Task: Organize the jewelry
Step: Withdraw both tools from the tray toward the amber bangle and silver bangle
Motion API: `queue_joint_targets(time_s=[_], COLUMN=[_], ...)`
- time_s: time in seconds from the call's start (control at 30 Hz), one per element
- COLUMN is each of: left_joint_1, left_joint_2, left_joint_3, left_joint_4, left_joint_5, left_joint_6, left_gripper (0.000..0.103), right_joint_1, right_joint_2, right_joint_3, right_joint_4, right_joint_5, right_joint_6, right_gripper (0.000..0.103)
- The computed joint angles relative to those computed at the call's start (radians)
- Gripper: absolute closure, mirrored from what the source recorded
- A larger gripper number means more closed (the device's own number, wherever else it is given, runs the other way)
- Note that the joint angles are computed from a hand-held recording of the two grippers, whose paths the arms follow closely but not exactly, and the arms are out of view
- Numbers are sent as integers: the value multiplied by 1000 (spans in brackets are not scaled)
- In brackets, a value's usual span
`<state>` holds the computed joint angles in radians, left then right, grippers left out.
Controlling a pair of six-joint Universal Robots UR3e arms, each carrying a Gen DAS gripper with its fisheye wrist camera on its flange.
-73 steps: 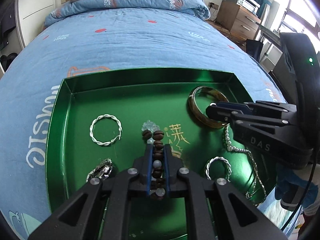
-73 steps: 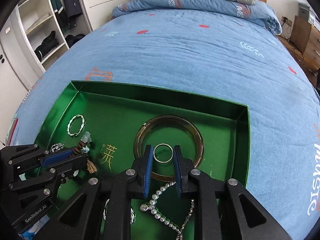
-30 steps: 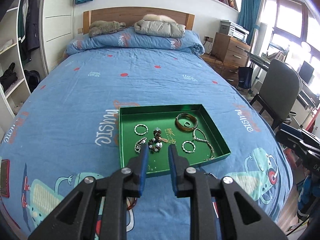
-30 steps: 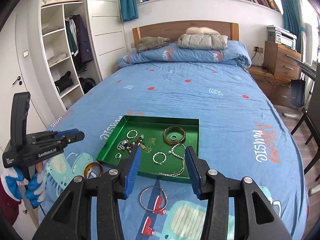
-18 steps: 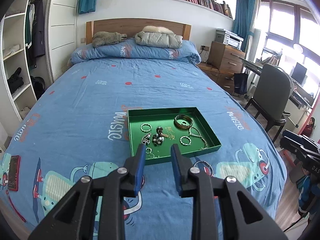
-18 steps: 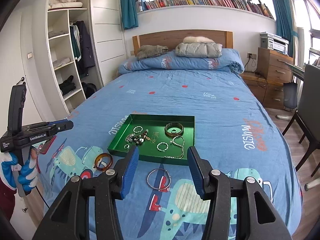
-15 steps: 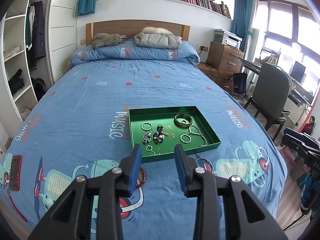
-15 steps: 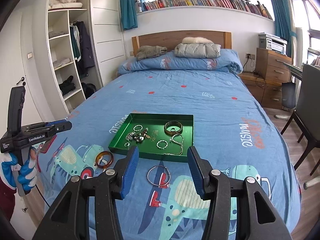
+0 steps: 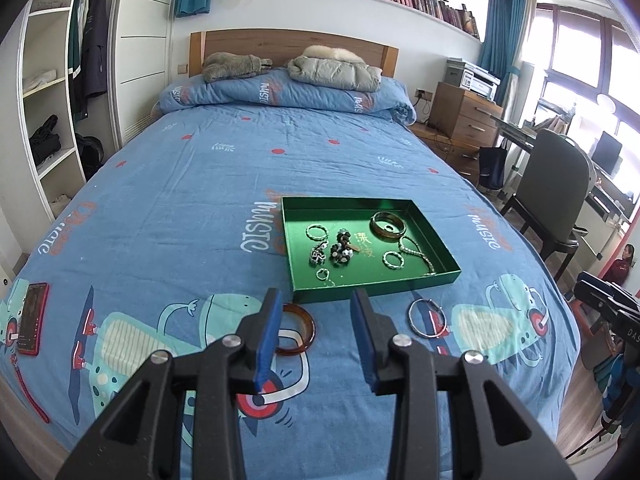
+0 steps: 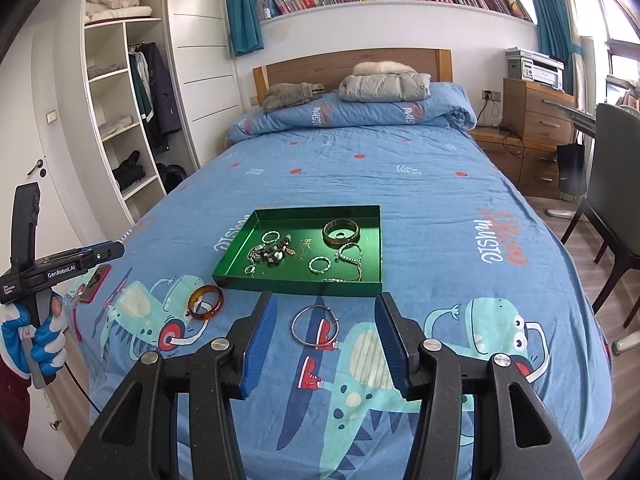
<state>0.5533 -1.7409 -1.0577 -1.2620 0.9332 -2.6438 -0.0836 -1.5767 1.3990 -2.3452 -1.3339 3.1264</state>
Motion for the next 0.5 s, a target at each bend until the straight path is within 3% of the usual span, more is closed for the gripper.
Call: queue_joint_targets(time_s=[0.5], left_joint_1=[-18], left_joint_2=[-141], left_joint_3=[-49], left_joint_4=[151], left_joint_5=[104], left_joint_6=[-67], left_gripper=[69], right_joint_1=[9], right_joint_2=[158], right_joint_3=[-1], right_joint_4=[-64], right_joint_5=[3], right_joint_6=[10], right_gripper=[52])
